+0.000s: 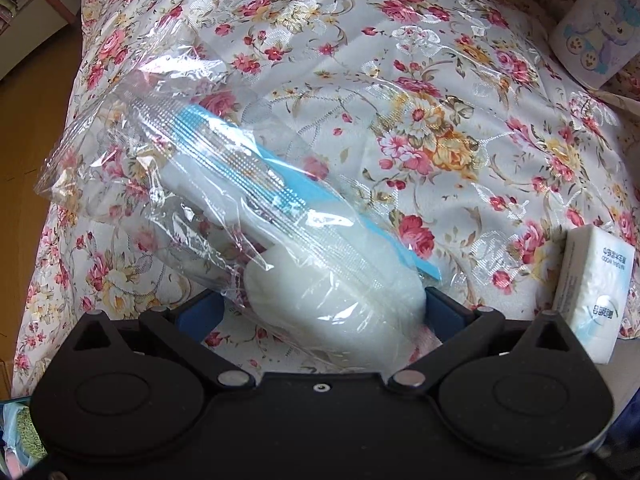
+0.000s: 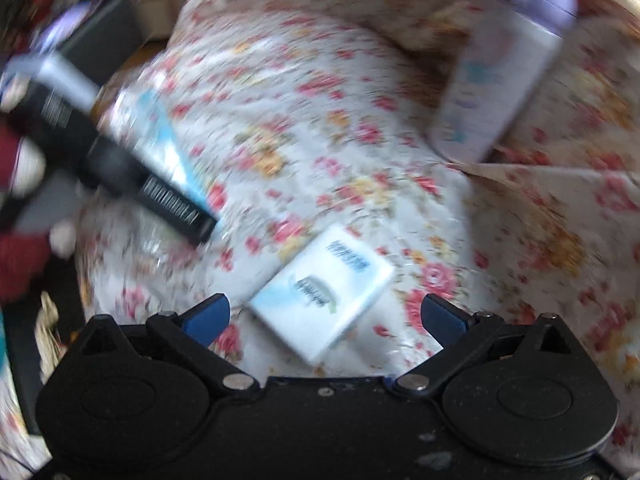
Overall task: Organize soft objects
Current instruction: 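Lift the plastic bag with the left gripper while the right gripper holds the tissue pack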
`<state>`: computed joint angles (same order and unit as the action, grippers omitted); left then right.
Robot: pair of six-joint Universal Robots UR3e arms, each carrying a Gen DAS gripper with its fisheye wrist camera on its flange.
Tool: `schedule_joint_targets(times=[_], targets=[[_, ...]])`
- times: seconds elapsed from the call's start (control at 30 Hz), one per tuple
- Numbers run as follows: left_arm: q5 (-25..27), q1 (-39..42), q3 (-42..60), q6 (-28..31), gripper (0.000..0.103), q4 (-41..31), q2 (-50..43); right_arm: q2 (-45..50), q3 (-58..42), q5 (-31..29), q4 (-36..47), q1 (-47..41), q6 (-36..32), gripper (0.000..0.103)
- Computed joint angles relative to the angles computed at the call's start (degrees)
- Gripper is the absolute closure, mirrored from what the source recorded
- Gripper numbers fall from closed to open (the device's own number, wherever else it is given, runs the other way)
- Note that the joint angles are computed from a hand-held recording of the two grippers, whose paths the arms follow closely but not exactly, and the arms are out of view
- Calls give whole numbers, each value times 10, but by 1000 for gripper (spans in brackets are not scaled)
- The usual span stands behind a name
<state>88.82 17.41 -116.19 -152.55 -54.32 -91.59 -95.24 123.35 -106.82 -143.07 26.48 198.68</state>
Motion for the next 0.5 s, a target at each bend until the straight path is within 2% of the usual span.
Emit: schedule_joint_targets(times=[0.1,0.17,0.33,0.43,0.5], targets=[[-2,0,-4,0,3,5,2,71,-42,-58,20,36,3,1],[-4,0,-7,2,3,9,2,100,-56,-75,34,32,15,2],[-7,3,-12,6,3,13,2,68,-16,-18,-21,-37,33,3],[-10,11,-19,14,3,14,8,52,1,40,-23,-94,32,7],[-12,14,-23,17,2,16,11,46,7,44,-31,-98,34,15]])
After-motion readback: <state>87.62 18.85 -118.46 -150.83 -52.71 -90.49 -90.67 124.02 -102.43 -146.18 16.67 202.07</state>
